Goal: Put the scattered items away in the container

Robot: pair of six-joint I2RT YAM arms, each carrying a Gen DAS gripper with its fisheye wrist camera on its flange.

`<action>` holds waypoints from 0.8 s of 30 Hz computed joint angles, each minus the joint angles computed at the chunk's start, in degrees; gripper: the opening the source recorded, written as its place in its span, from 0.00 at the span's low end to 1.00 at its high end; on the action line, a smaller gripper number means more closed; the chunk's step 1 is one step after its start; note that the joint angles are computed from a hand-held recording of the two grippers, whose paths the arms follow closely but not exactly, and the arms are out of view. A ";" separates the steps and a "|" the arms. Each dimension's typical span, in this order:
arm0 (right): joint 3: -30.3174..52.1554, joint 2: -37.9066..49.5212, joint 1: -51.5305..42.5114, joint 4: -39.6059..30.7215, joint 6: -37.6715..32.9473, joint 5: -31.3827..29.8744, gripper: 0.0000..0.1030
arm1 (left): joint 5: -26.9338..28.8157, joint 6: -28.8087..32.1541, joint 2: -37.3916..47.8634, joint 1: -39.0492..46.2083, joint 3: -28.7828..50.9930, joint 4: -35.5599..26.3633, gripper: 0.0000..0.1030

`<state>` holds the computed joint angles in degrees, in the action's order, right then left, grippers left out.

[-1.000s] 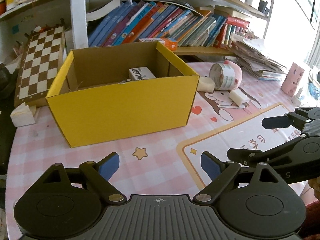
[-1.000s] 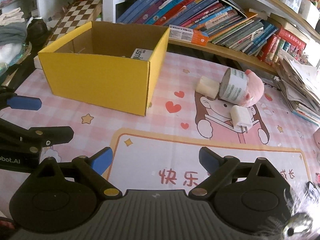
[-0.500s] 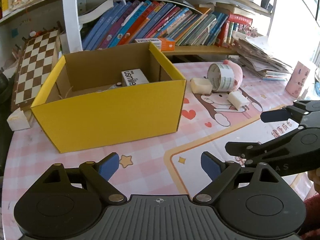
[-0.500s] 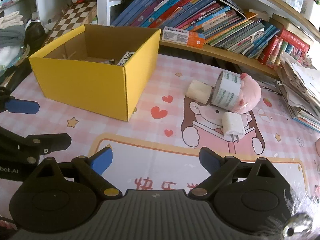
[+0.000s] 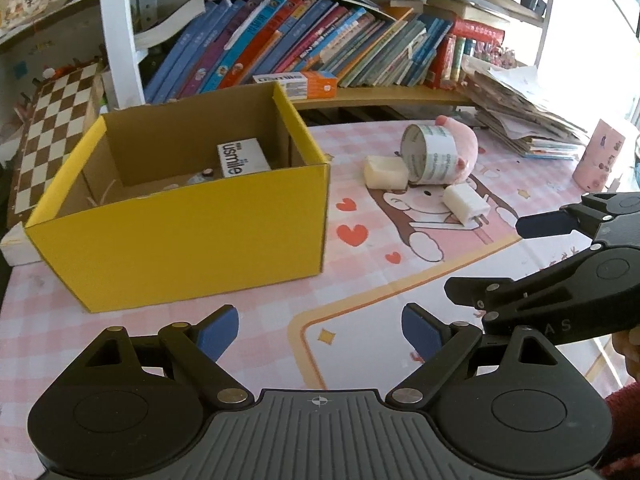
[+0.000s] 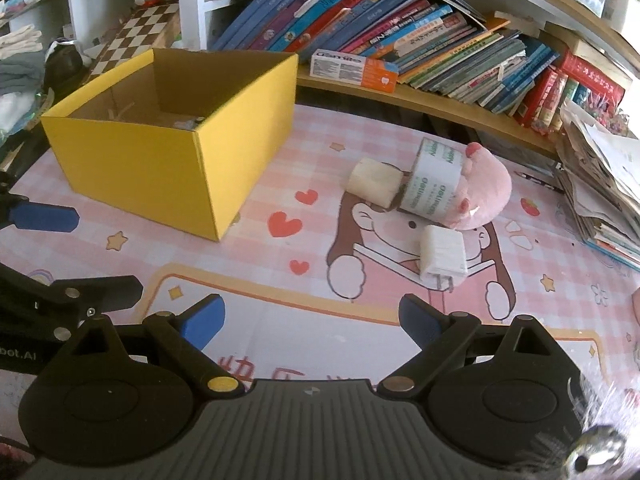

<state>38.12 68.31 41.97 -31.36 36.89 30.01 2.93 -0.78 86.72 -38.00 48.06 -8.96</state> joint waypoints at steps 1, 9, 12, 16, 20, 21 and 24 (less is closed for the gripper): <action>-0.46 -0.58 -0.39 0.01 -0.33 -0.22 0.92 | -0.39 -0.44 0.35 -0.62 0.26 -0.03 0.88; -4.64 -6.46 -5.41 0.41 -5.44 -3.28 0.92 | -3.48 -4.51 2.48 -5.26 1.63 0.29 0.88; -6.32 -8.89 -7.94 0.52 -7.71 -4.76 0.92 | -4.47 -6.04 3.42 -6.87 2.18 0.45 0.88; -8.21 -11.82 -12.00 0.91 -11.30 -6.97 0.92 | -5.87 -7.98 4.87 -9.04 3.21 0.55 0.88; -10.09 -14.39 -16.61 1.77 -15.41 -9.31 0.92 | -6.99 -10.10 6.33 -10.74 4.22 1.10 0.88; -10.53 -14.93 -17.62 2.10 -16.38 -9.70 0.92 | -7.00 -10.85 6.70 -11.02 4.46 1.38 0.88; -12.00 -16.37 -20.93 3.58 -19.27 -10.63 0.92 | -8.11 -12.34 7.64 -11.98 5.10 2.35 0.88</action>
